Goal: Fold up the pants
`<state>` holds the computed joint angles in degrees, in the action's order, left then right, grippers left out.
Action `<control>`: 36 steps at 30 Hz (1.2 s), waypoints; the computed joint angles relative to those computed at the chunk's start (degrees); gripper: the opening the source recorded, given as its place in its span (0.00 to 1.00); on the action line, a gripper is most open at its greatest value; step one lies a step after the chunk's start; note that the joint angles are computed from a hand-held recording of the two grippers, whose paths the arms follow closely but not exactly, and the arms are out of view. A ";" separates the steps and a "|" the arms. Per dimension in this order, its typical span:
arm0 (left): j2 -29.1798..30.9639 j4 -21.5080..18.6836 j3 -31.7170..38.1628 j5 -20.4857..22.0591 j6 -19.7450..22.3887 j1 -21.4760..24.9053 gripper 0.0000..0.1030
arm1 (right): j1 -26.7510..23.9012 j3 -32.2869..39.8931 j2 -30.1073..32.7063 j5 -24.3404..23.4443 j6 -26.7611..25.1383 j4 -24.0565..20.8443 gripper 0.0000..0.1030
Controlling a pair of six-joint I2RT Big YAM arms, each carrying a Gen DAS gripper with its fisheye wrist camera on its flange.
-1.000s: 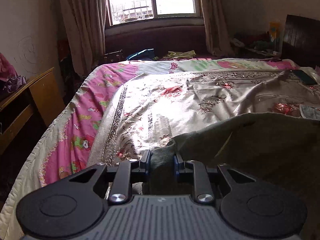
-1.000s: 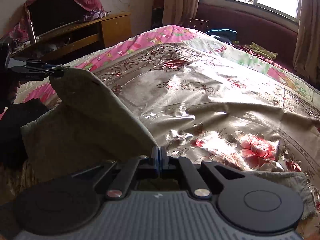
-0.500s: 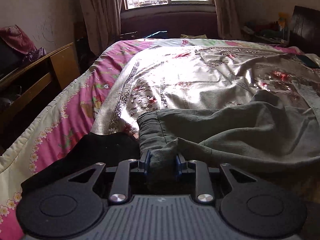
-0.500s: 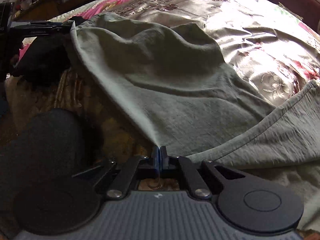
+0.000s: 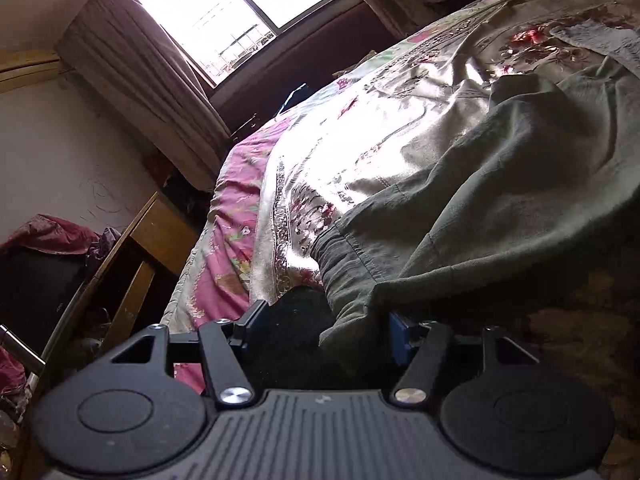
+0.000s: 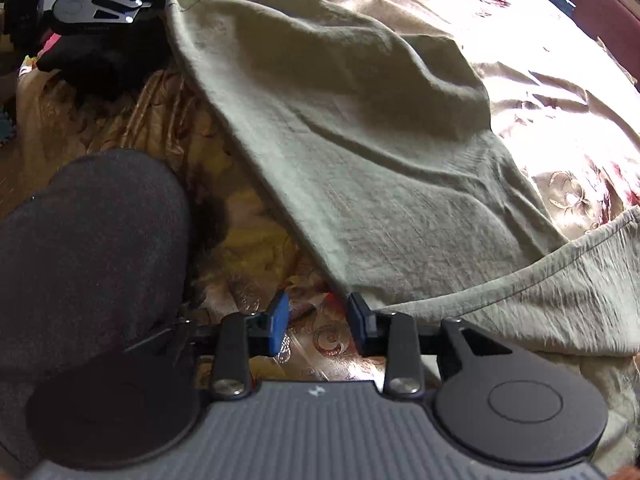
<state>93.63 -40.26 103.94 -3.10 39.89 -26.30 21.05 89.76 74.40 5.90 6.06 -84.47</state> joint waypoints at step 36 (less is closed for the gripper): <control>-4.07 9.38 -8.62 7.75 29.66 -1.03 0.91 | 7.31 10.90 15.57 6.62 -14.82 22.56 0.34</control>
<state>89.55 -30.88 95.32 4.64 69.54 -27.33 28.35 100.66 89.97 12.52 -8.76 -61.90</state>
